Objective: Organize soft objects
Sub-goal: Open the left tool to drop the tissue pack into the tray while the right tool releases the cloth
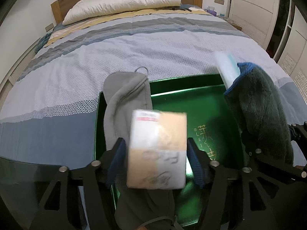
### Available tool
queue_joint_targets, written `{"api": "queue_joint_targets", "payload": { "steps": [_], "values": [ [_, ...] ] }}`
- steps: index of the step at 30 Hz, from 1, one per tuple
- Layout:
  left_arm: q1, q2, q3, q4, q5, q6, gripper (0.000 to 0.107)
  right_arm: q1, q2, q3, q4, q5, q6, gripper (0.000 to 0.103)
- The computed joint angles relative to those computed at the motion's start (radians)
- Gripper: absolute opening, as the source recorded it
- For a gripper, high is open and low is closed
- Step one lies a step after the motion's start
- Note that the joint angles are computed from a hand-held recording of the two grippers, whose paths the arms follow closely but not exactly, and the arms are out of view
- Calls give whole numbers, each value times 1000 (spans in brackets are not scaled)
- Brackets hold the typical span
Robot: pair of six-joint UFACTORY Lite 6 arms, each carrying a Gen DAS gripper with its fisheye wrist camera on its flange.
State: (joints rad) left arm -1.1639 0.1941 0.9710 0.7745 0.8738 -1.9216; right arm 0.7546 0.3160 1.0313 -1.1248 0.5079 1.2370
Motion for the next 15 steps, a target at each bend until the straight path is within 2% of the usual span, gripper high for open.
{"api": "queue_joint_targets", "payload": {
  "steps": [7, 15],
  "values": [
    [-1, -28, -9, 9, 15, -14, 63, -5, -46, -17, 39, 5, -34, 62],
    [-6, -59, -8, 12, 41, -19, 64, 11, -91, -25, 73, 34, -57, 65]
  ]
}}
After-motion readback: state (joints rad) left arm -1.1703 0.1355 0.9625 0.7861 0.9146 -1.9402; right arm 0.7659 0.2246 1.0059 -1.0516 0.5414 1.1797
